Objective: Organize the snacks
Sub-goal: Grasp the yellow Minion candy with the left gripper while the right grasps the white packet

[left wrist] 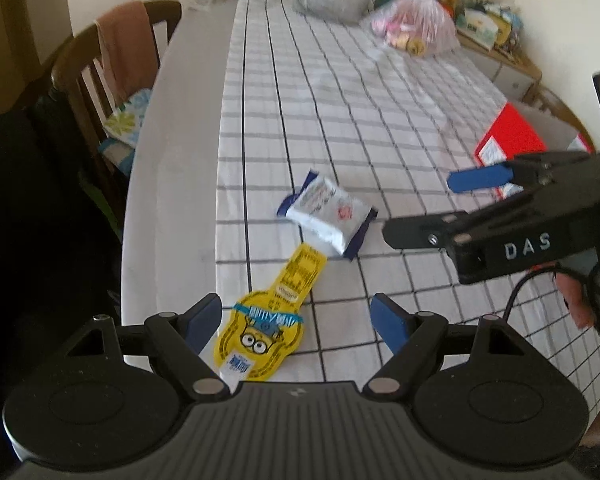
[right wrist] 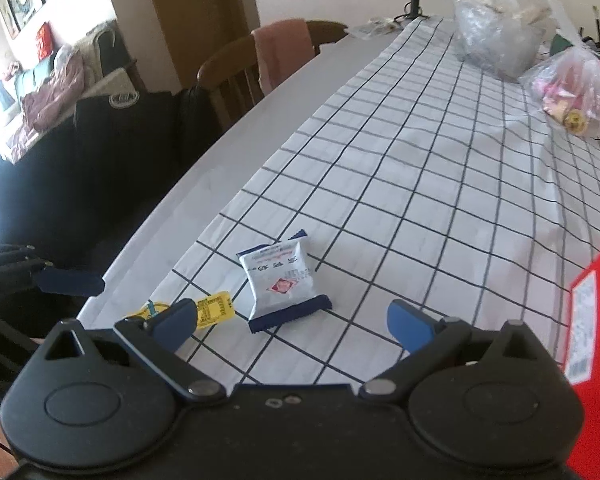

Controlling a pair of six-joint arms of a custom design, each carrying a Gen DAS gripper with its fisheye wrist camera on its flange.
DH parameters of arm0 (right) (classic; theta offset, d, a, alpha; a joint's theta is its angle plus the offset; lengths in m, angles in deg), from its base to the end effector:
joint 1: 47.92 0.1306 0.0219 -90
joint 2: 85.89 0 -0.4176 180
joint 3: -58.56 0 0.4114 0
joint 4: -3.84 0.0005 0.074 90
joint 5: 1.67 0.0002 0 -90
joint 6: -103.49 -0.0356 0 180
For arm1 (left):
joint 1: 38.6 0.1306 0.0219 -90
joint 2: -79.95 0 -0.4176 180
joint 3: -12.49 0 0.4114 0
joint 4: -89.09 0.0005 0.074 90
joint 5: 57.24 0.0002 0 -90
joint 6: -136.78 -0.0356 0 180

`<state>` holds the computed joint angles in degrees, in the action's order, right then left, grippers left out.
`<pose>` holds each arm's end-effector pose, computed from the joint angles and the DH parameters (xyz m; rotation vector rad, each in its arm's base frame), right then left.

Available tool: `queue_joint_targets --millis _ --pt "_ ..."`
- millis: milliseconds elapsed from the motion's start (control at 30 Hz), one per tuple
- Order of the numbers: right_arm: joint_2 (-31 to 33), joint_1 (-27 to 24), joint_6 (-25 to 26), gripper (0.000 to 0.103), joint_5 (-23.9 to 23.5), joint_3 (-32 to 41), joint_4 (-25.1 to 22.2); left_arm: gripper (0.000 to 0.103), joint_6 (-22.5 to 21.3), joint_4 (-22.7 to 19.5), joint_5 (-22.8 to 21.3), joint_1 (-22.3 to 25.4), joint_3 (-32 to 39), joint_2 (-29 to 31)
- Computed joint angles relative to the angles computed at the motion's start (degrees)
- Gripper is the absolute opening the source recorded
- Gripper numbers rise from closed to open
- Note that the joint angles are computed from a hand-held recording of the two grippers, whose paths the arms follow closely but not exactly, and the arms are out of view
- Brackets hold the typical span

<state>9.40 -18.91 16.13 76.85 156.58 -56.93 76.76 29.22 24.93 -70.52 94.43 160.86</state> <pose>0.4593 0.2622 0.4735 -0.7845 2.4919 0.4262 0.3619 -0.2203 0.4567 -0.0056 2.5987 -0.2201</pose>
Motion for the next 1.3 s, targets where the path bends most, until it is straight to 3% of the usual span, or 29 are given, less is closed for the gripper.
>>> queue_joint_targets --millis 333,533,767,933,1067,1300 --pt "4.8 1.4 -0.5 0.091 2.5 1.6 0.2 0.081 -1.0 -0.2 3.7 2.2 -1.5 1.8" --pt "7.0 2.0 0.6 0.082 3.8 2.6 0.0 0.080 -1.1 -0.3 3.6 2.5 -2.2 2.4" --pt "7.6 2.4 2.2 0.079 5.0 2.4 1.4 0.080 -2.4 0.0 2.2 2.2 -2.4 2.9" --pt "7.0 2.9 3.7 0.066 6.0 1.4 3.1 0.065 -3.4 -0.8 -1.0 1.1 -1.8 3.5" --pt "6.1 3.3 4.6 0.054 6.3 0.2 4.5 0.059 -4.2 -1.6 -2.5 0.3 -1.3 4.0" --pt "5.1 3.3 3.5 0.049 6.5 -0.9 5.1 0.052 -2.8 -2.3 -2.6 0.5 -0.8 4.2"
